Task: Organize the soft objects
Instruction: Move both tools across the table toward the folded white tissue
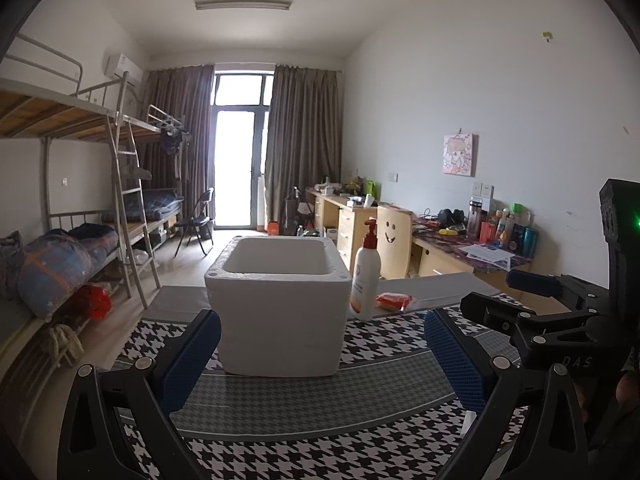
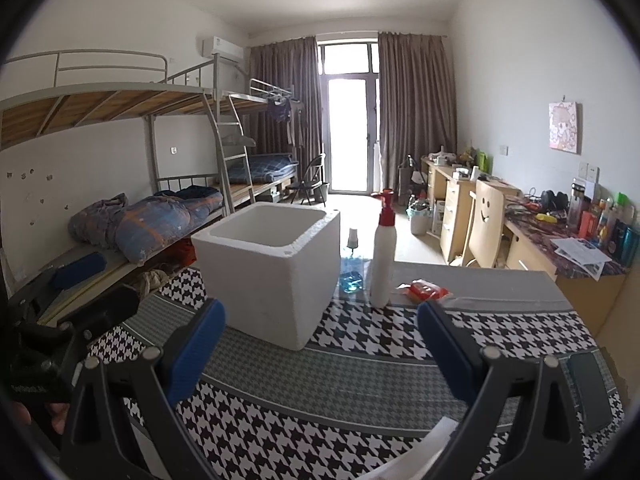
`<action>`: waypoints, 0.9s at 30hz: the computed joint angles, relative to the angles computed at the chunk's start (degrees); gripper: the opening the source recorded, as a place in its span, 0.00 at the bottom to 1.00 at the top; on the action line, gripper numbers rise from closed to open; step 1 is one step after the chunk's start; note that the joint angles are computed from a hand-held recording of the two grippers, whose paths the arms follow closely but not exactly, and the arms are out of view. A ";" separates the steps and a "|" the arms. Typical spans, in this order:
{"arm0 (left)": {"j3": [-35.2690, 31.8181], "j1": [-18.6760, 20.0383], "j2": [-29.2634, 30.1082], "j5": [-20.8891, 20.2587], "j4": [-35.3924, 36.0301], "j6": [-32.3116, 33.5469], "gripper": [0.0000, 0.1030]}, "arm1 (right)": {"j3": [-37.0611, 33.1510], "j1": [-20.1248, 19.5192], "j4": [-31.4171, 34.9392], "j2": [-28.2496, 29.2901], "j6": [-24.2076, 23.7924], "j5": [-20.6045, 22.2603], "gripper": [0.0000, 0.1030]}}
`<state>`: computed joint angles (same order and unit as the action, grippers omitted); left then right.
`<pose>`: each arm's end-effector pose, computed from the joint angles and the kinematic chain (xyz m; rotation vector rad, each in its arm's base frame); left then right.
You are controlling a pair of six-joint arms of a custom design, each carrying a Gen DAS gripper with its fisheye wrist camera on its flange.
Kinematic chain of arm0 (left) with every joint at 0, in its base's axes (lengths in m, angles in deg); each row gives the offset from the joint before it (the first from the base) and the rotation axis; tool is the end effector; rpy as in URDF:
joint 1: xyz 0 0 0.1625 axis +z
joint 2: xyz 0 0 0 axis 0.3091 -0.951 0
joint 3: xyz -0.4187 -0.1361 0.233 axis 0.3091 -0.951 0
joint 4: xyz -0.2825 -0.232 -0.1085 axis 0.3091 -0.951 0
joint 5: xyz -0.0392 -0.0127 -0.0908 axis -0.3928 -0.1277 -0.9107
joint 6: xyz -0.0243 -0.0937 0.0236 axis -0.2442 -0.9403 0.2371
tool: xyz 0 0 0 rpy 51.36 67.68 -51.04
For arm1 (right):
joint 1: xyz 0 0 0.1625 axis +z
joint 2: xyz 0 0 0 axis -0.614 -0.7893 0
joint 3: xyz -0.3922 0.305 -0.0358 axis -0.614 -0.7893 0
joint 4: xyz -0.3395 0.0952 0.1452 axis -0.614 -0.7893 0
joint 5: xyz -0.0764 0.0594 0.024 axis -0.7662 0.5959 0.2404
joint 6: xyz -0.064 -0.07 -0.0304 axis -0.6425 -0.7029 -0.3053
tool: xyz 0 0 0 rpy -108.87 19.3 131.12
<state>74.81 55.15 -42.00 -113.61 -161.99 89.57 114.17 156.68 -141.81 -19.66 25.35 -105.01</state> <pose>-0.0073 -0.5520 0.4005 0.9646 2.1942 -1.4147 0.4158 -0.5930 0.0065 0.7500 -2.1518 1.3221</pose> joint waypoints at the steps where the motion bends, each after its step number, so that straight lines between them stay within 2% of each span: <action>1: 0.02 -0.04 0.02 -0.07 0.10 -0.05 0.99 | 0.16 -0.05 -0.23 -0.02 -0.07 -0.08 0.96; 27: 2.04 -1.34 1.57 -2.60 0.68 0.68 0.99 | 6.73 -1.28 -7.34 -1.66 2.92 -3.13 0.96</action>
